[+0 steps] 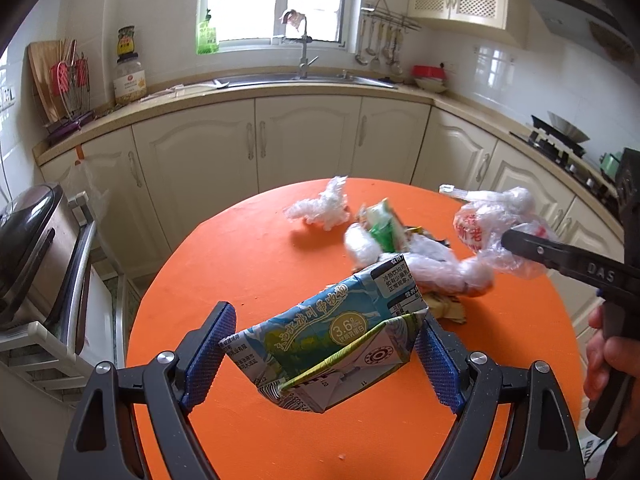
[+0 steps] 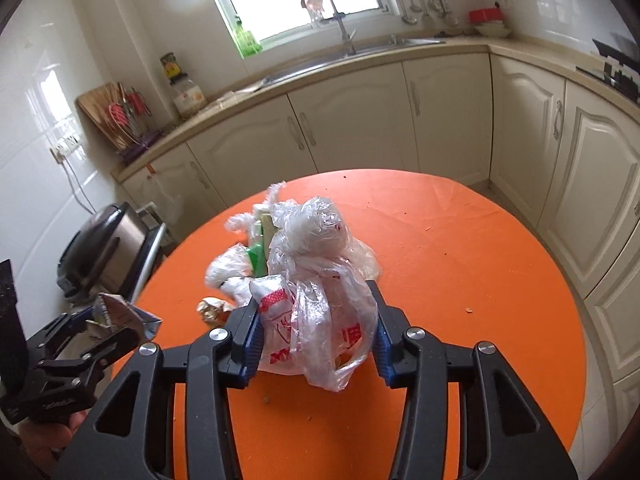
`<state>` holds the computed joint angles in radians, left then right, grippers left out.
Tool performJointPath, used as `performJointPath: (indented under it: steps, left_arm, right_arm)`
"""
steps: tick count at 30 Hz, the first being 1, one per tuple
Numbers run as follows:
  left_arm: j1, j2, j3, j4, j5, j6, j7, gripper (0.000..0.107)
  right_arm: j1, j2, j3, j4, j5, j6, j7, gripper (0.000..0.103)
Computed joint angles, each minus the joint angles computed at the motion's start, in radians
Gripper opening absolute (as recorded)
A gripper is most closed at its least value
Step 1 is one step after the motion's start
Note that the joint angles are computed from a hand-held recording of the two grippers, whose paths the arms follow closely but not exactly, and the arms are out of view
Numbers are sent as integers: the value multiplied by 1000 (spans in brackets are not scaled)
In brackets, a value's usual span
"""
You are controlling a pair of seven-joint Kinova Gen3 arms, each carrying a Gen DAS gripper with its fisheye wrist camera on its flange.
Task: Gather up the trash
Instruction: 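Carry the carton and plastic bag to the blue bucket and release both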
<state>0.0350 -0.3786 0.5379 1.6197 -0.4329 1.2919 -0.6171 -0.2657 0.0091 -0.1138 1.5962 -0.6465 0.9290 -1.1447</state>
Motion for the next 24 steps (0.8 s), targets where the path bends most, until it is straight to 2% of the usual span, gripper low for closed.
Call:
performJointPath:
  steps: [7, 13, 17, 19, 24]
  left_arm:
    - [-23, 6, 120, -58, -25, 60, 47, 83]
    - [-88, 8, 258, -135, -46, 116, 83, 83]
    - [-181, -3, 369, -190, -38, 143, 76, 83]
    - [-247, -12, 445, -229, -32, 154, 67, 83]
    - [-402, -42, 585, -315, 7, 148, 16, 83]
  right_arm:
    - [19, -87, 38, 67, -41, 35, 60, 46]
    - [22, -163, 94, 89, -79, 64, 108, 46]
    - [30, -209, 149, 95, -118, 93, 147, 45]
    - [39, -231, 182, 96, -133, 110, 167, 45]
    - [65, -279, 263, 85, -165, 148, 201, 45]
